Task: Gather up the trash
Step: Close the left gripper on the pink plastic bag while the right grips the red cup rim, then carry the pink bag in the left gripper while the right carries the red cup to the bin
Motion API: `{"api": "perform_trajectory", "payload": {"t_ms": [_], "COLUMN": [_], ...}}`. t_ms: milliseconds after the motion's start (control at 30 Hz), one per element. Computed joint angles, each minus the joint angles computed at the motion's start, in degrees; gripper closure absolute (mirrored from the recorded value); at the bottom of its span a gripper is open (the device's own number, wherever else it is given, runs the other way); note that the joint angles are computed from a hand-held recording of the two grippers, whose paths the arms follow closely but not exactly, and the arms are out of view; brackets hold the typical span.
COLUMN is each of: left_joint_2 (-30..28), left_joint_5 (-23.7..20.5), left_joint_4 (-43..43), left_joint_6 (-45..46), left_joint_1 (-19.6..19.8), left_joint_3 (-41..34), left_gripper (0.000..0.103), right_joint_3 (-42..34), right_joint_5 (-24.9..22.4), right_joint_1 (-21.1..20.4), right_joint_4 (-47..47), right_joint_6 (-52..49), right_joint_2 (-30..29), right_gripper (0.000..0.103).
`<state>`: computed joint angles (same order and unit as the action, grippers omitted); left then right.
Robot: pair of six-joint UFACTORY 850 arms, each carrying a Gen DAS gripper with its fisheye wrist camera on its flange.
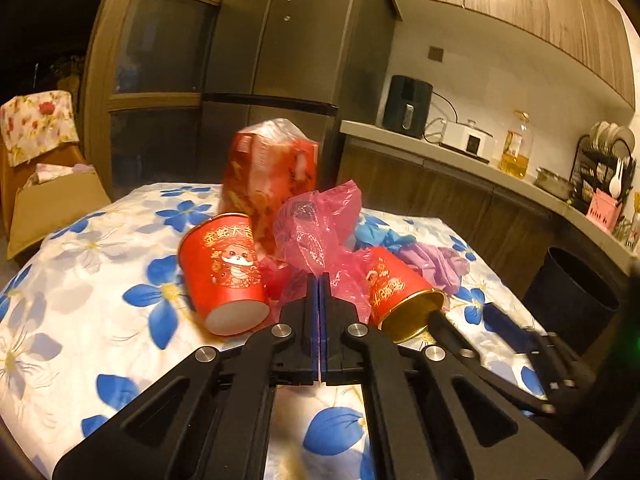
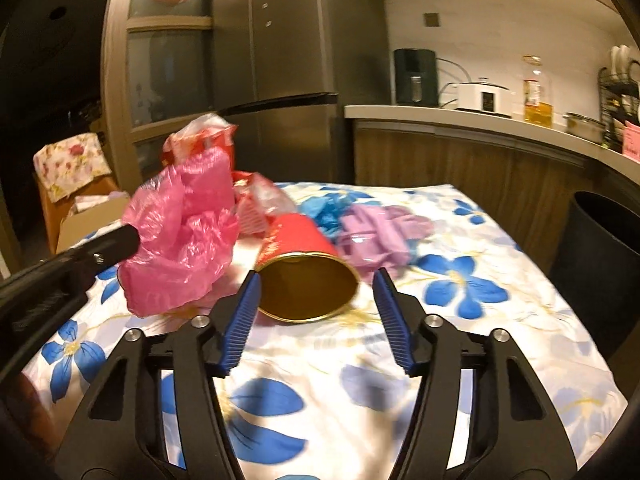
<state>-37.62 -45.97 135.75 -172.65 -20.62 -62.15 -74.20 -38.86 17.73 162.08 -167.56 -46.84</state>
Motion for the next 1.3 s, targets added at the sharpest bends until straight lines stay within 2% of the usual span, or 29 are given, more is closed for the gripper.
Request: {"api": "perform_trajectory", "payload": {"t_ms": [267, 467, 600, 867, 1300], "left_joint_2": [1.17, 1.17, 1.23, 1.48, 1.89], "left_joint_5": [-1.34, -0.61, -0.58, -1.17, -1.7], "left_joint_4": [-1.1, -0.14, 0.11, -0.96, -2.69], "left_joint_6": [-0.49, -1.01, -1.3, 0.03, 2.69], "left_joint_1": [0.46, 0.61, 0.54, -0.29, -3.23], "left_joint_3": [2.01, 2.15, 2.35, 2.34, 1.36], "left_gripper": [0.103, 0.103, 0.103, 0.103, 0.103], "right_joint_3": [-4.46, -7.21, -7.44, -2.73, 6.37], "right_joint_5": [3.73, 6.81, 6.64, 2.05, -4.46], "right_joint_1": [1.47, 2.02, 1.67, 0.6, -3.46], "right_joint_4": [-5.98, -8.67, -10.66, -9.01, -8.16], "right_joint_6": [5.45, 8.17, 10.73, 6.54, 4.5], "right_joint_2": [-2.11, -3.52, -3.67, -0.8, 5.61], "right_gripper": [0.059, 0.085, 0.1, 0.101, 0.101]}}
